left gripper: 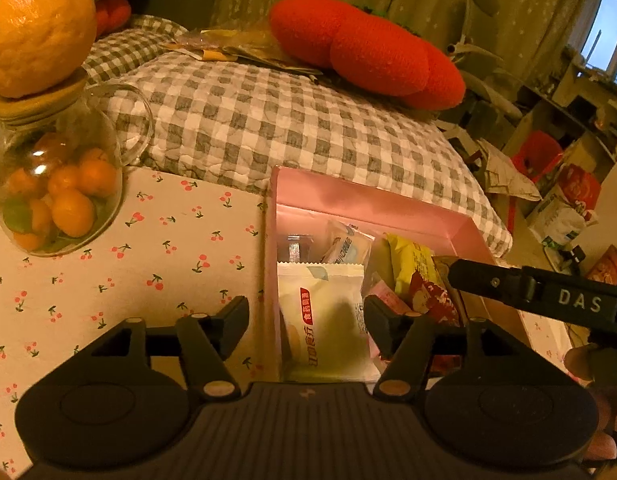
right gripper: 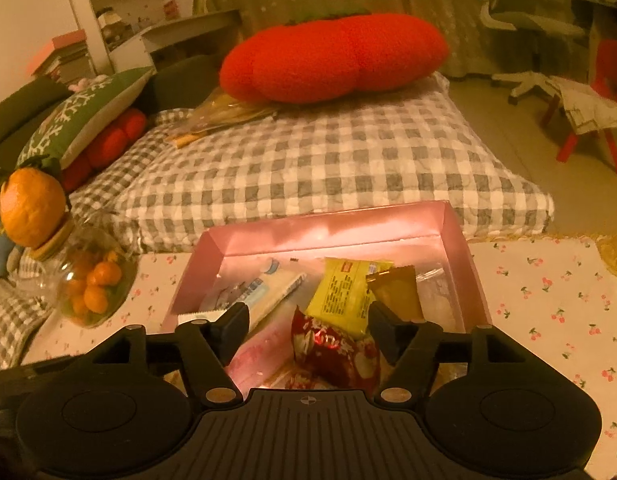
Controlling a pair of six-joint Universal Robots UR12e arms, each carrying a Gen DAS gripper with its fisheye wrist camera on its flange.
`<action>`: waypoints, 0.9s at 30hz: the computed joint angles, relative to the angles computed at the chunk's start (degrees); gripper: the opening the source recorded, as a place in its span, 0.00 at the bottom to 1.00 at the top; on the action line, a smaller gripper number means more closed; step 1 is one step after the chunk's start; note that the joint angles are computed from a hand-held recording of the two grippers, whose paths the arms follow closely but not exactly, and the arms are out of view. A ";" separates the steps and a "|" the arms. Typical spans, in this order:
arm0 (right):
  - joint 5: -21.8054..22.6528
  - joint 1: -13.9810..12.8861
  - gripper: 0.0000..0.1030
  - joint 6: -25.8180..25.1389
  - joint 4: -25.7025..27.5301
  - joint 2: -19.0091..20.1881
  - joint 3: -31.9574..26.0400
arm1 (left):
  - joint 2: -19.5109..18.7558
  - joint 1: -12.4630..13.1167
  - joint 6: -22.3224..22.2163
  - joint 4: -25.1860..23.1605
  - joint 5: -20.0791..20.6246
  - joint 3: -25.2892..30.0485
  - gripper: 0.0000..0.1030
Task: Organize snacks
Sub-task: 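Lower and release white packet with left tool while right tool releases candy, then withdraw both tools from the box toward the orange packet and wafer cake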
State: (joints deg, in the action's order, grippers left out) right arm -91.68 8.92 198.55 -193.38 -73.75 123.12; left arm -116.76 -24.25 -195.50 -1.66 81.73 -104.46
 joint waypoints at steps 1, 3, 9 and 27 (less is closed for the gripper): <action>-0.25 0.09 0.68 -0.30 0.05 -0.24 0.24 | 0.12 -0.08 0.23 0.10 0.37 -0.15 0.62; -0.60 0.24 0.69 -0.97 0.20 -0.76 0.77 | 0.44 -0.26 0.56 0.16 1.31 -0.51 0.66; -0.99 0.48 0.75 -2.10 0.50 -2.58 2.76 | 1.70 -0.32 1.35 0.21 2.53 -2.12 0.73; -1.47 1.34 0.84 1.21 1.66 -6.95 8.31 | 5.35 -0.24 5.78 -2.50 5.51 -6.36 0.93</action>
State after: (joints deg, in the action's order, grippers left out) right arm -93.15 10.26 199.76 -191.72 -80.70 131.42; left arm -111.42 -24.49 -189.72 -4.17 87.24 -110.83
